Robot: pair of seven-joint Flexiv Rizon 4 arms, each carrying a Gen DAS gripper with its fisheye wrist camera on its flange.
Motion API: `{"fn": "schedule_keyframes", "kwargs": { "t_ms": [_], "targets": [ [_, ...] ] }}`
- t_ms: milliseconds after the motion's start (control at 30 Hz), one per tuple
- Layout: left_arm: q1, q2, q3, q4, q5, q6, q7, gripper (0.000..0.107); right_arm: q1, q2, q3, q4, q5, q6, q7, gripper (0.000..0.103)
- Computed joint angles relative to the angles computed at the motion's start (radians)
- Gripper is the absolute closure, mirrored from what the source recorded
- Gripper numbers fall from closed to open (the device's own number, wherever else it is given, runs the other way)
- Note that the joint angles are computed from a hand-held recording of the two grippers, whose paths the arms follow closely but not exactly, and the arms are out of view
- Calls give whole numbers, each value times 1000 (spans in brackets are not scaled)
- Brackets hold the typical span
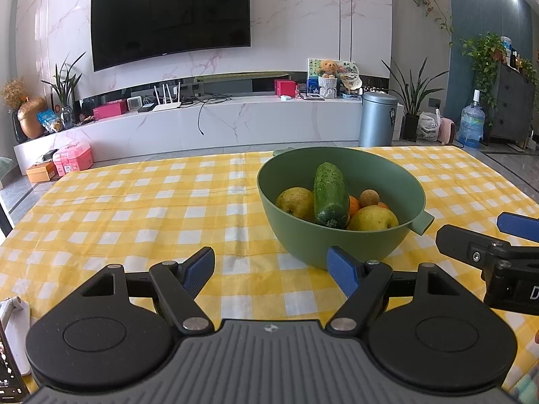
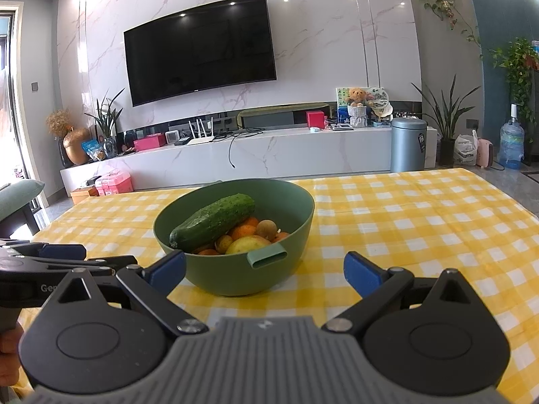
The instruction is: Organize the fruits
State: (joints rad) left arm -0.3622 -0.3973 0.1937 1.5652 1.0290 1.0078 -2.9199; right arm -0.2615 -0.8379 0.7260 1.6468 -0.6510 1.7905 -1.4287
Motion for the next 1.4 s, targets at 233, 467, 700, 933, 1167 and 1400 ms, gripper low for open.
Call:
{"fn": "schedule_keyframes", "kwargs": {
  "t_ms": [233, 467, 700, 933, 1167, 1400],
  "targets": [
    [2, 0, -1, -1, -2, -1, 3, 18, 1, 1, -1, 0, 2, 0, -2, 7],
    [1, 0, -1, 0, -2, 1, 3, 18, 3, -1, 0, -1, 3, -5, -11, 7],
    [2, 0, -2, 0, -4, -1, 5, 18, 3, -2, 3, -1, 10, -7, -19, 7],
    [2, 1, -2, 0, -5, -1, 5, 18, 2, -4, 7, -2, 13, -9, -28, 7],
    [2, 1, -2, 0, -6, -1, 6, 18, 0, -6, 13, -4, 20, -15, -40, 7],
    [-3, -4, -2, -2, -1, -7, -7, 18, -3, -10, 20, -8, 27, -20, -53, 7]
  ]
}}
